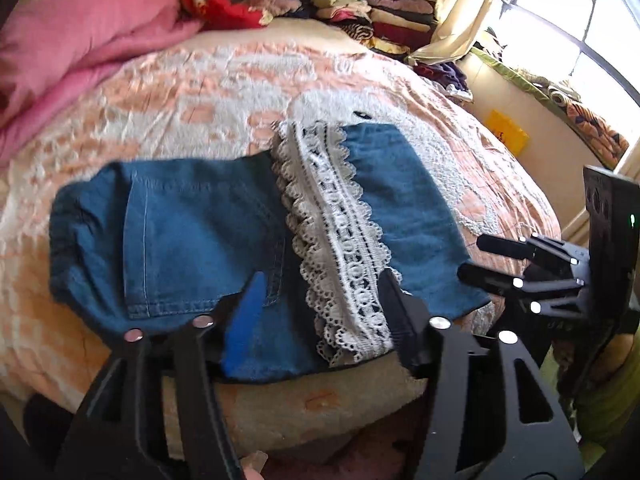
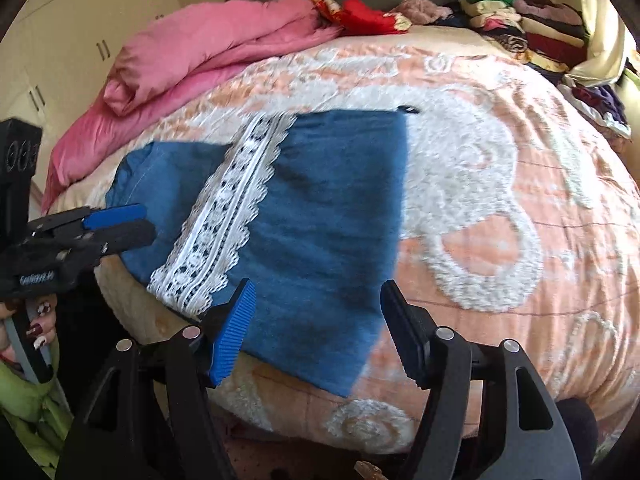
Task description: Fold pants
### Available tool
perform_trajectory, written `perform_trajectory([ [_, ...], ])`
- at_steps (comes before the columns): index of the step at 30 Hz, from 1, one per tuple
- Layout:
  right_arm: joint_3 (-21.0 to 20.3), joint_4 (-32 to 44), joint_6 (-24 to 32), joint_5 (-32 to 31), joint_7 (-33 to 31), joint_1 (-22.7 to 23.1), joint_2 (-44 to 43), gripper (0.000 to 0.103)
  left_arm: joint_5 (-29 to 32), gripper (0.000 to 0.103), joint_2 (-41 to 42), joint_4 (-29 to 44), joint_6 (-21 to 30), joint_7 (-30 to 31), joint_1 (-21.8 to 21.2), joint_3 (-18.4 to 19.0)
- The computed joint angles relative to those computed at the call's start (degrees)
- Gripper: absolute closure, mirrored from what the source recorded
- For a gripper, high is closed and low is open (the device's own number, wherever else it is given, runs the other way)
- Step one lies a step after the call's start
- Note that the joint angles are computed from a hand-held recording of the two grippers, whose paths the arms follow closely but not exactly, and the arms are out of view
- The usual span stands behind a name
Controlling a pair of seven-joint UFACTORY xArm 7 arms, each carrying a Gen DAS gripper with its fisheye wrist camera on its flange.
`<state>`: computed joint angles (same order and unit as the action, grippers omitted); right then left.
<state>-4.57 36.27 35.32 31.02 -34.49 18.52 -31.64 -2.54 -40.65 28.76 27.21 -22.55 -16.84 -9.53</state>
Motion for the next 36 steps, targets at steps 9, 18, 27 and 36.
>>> perform_trajectory([
  [9, -0.8, -0.3, -3.7, 0.0, 2.1, -1.1, -1.2, 0.018, 0.9, 0.043, 3.8, 1.9, -1.1, 0.9, -2.3, -1.7],
  [18, -1.5, 0.0, -4.3, -0.6, 3.2, -0.8, -2.3, 0.006, 0.5, 0.031, 2.6, 1.3, -0.1, 0.2, -2.1, -1.1],
  [27, -1.1, 0.4, -5.4, -0.8, 4.3, 0.7, -3.3, 0.005, 2.9, 0.012, -2.5, 0.6, 2.3, -1.8, 1.5, -1.7],
  [36, -0.6, 3.8, -4.9, -0.5, 3.6, 3.2, -1.2, 0.005, 3.9, 0.010, -7.9, -1.6, 4.4, -3.2, 5.0, -0.2],
])
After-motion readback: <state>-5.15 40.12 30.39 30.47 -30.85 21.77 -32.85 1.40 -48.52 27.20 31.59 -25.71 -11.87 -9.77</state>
